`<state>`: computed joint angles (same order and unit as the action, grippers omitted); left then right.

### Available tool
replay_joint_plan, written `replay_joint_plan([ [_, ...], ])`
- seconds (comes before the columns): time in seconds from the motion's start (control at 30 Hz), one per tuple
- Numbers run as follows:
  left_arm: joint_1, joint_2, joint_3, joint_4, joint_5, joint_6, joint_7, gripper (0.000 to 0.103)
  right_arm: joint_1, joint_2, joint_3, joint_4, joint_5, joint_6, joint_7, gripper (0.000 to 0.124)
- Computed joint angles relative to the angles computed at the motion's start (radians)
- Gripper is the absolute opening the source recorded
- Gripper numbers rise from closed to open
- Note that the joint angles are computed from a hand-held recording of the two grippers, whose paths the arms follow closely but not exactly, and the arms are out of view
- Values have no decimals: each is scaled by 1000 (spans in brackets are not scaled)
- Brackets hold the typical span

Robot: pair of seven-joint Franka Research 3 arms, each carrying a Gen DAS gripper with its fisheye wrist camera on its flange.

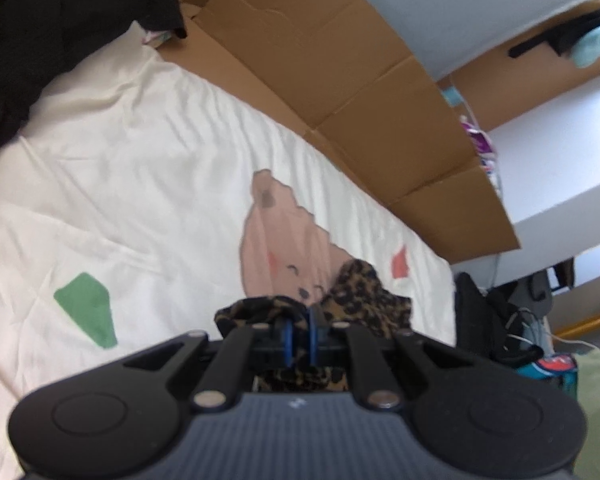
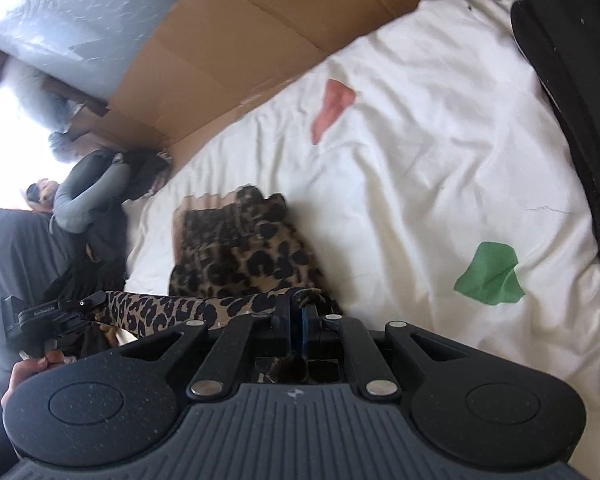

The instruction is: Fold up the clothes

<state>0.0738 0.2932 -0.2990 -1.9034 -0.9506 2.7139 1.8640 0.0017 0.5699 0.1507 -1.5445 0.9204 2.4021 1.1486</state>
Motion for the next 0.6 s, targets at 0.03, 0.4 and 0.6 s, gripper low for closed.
replay_joint_plan([
  [0.03, -9, 10, 7, 1, 16, 15, -22, 8, 6, 10, -4, 9, -10, 4, 10, 6],
  [0.4, 9, 48, -22, -15, 163, 85, -195, 13, 18, 68, -2, 75, -85, 24, 53, 10],
  [0.6, -36, -32, 16, -79, 364, 136, -303, 66, 11, -31, 8, -31, -70, 85, -15, 43],
])
